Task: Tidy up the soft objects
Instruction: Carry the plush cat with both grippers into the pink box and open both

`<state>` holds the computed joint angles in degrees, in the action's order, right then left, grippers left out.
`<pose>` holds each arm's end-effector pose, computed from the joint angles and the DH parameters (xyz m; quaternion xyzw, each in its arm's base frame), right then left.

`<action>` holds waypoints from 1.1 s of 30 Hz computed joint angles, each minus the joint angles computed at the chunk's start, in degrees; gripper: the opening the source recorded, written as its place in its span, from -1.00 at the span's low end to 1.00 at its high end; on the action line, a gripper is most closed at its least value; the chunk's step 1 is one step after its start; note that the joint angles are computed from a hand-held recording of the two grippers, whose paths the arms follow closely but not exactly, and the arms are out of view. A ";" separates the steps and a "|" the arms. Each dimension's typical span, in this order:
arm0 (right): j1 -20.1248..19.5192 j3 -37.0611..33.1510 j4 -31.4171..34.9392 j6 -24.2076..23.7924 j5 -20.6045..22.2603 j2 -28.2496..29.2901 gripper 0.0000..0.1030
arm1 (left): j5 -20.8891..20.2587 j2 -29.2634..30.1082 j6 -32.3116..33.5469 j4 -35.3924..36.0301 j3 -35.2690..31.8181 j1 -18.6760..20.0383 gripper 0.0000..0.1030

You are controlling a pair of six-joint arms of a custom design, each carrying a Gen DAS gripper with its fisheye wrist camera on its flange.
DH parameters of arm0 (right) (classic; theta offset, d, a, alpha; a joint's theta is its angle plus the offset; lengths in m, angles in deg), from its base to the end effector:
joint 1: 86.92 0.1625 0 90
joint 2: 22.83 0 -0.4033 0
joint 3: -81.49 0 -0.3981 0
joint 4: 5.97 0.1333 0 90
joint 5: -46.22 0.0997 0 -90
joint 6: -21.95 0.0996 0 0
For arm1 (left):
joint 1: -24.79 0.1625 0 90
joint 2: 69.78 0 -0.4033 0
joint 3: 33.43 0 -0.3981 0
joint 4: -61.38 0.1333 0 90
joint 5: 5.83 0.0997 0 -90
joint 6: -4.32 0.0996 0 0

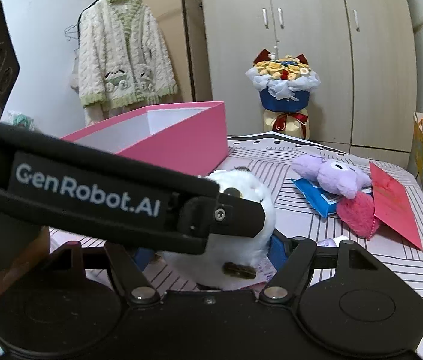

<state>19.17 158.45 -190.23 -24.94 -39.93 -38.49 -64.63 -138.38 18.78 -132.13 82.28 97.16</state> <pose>0.3333 -0.6503 -0.1070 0.5087 -0.8123 0.2819 0.0442 0.0114 -0.5747 0.2822 0.1125 0.8509 -0.4615 0.2243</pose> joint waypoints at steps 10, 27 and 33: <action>3.80 4.46 5.40 -2.50 -2.05 -4.88 0.49 | 0.80 -9.65 -3.31 2.44 7.53 -2.52 0.24; 8.74 -4.43 12.01 -4.56 4.72 -1.54 0.50 | 6.54 -19.46 2.62 2.57 8.33 -5.24 0.24; 10.45 -20.43 24.63 -1.99 5.57 5.41 0.50 | 5.08 -19.29 2.36 7.91 1.21 -2.23 0.24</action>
<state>29.63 138.02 -165.61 -26.93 -34.36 -33.07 -59.54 -157.67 21.14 -124.22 83.49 94.93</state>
